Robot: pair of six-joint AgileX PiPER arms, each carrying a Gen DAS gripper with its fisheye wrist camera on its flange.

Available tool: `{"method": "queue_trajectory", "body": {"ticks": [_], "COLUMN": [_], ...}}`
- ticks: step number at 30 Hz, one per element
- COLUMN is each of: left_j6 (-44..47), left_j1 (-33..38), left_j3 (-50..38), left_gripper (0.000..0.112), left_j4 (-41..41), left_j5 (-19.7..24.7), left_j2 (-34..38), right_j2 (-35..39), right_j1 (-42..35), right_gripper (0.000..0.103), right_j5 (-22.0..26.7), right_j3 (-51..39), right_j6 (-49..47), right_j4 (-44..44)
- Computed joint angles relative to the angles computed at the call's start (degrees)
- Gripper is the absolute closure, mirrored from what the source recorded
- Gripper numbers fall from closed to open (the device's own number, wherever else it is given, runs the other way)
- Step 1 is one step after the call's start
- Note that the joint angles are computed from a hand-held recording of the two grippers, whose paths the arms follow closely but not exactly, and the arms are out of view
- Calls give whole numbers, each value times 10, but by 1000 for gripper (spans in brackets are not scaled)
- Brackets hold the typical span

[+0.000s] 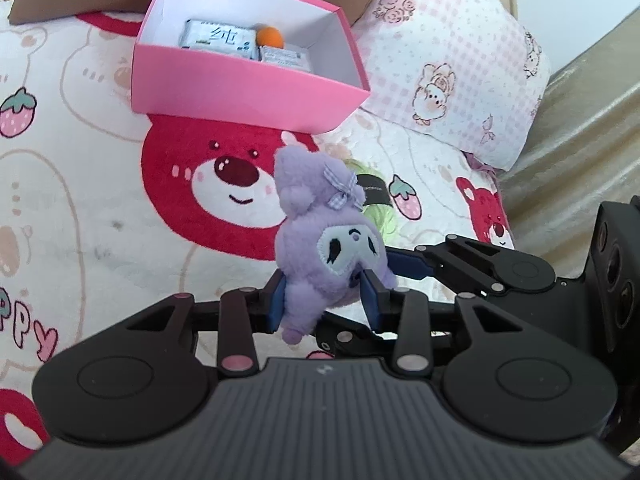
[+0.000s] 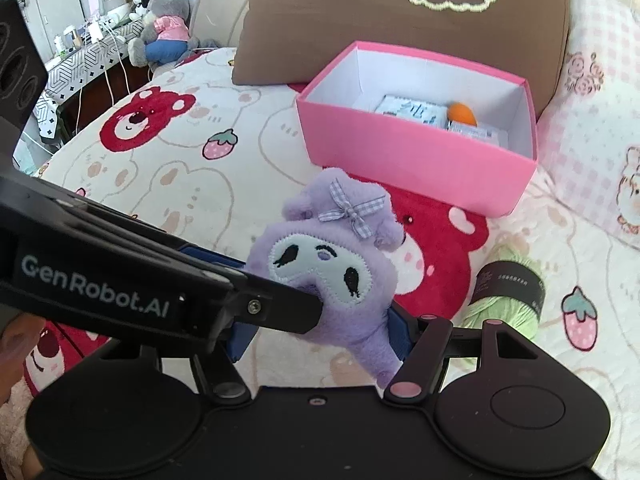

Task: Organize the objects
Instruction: 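Lift the purple plush toy with the left gripper toward the pink box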

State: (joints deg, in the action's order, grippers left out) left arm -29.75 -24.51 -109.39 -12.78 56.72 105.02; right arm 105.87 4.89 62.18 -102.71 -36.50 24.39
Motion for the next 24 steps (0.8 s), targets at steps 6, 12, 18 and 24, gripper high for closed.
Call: {"method": "queue_trajectory", "body": {"ticks": [6,12,18,24], "left_j6": [-4,7,20,23], "left_j1": [-1,12,22,25], "left_j3": [-32,-74,-151,-213], "left_gripper": [74,74,74,74], "left_j4": [9,-14,-35,-47], "left_j5": [15,41,86,112], "left_j2": [8,24,58,85], "right_j2": [2,10,27,34], "right_j1": [2,-3,-12,-11], "right_gripper": [32,31,31,31], "right_j5": [3,21,51,60], "right_j3": [-23,-50,-91,-118], "right_j6": [-10,-16,-5,-16], "right_j4": [-1,8,24,40]}}
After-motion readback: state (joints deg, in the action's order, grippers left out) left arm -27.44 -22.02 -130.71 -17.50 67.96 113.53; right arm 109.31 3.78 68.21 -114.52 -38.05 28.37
